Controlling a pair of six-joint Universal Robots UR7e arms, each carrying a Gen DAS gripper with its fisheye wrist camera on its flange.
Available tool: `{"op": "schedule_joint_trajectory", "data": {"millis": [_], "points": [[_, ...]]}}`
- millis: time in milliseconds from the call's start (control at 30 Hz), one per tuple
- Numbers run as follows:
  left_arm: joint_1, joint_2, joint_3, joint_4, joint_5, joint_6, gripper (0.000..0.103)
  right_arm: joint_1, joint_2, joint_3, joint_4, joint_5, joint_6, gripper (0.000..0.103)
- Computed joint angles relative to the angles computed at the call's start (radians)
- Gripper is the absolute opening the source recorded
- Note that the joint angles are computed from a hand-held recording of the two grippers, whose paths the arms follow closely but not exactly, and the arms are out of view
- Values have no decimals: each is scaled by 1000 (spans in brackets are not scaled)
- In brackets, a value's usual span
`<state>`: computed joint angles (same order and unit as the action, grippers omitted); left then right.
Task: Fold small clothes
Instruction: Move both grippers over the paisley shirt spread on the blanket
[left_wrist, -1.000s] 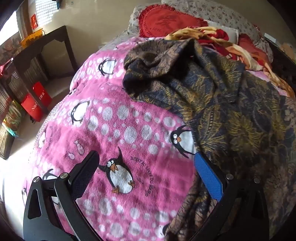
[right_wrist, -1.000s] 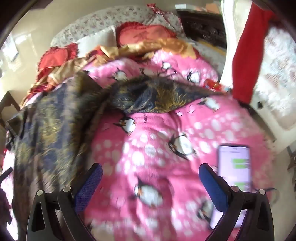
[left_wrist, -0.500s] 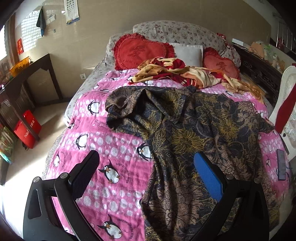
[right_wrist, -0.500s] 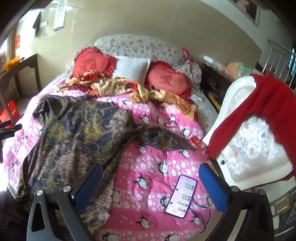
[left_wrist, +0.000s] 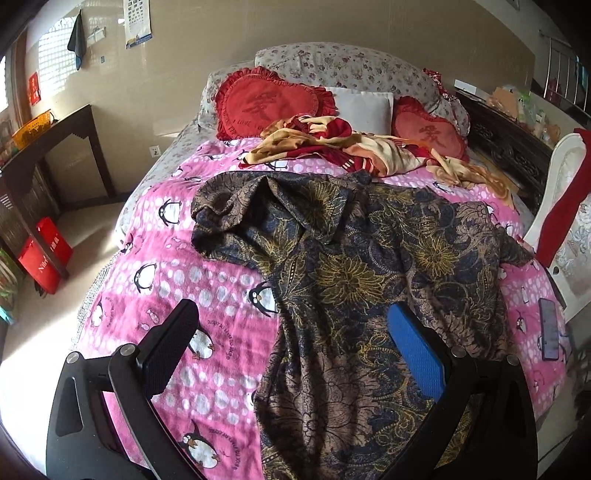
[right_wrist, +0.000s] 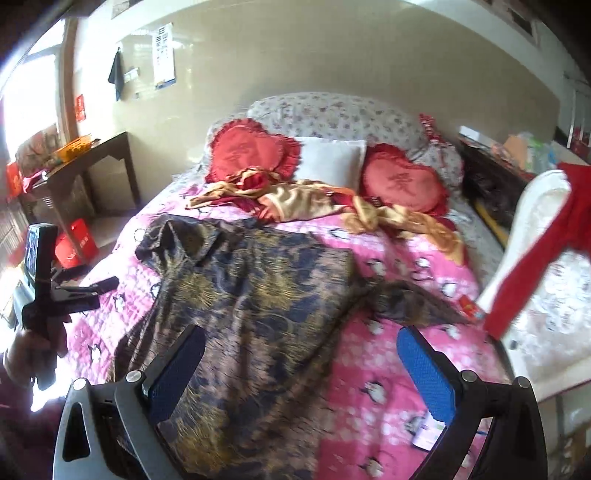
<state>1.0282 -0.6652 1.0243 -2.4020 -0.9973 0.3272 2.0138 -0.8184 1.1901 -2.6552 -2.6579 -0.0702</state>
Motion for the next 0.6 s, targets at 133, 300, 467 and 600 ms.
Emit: {"op": "schedule_joint_trajectory", "data": {"millis": [133,300,467,600], "points": [[9,43,-47,17,6,3,103,-56,111,-115,-54,84,-32,103],[20,96,-108,21,7,17,103,-124,230,-250,-108,168,-46,103],[33,150,-186,50,-2,15,103,-157,315,-367,-48,171,-60,103],[38,188,-235,62,3,14,103,-175,350,-438,58,176,-13,103]]}}
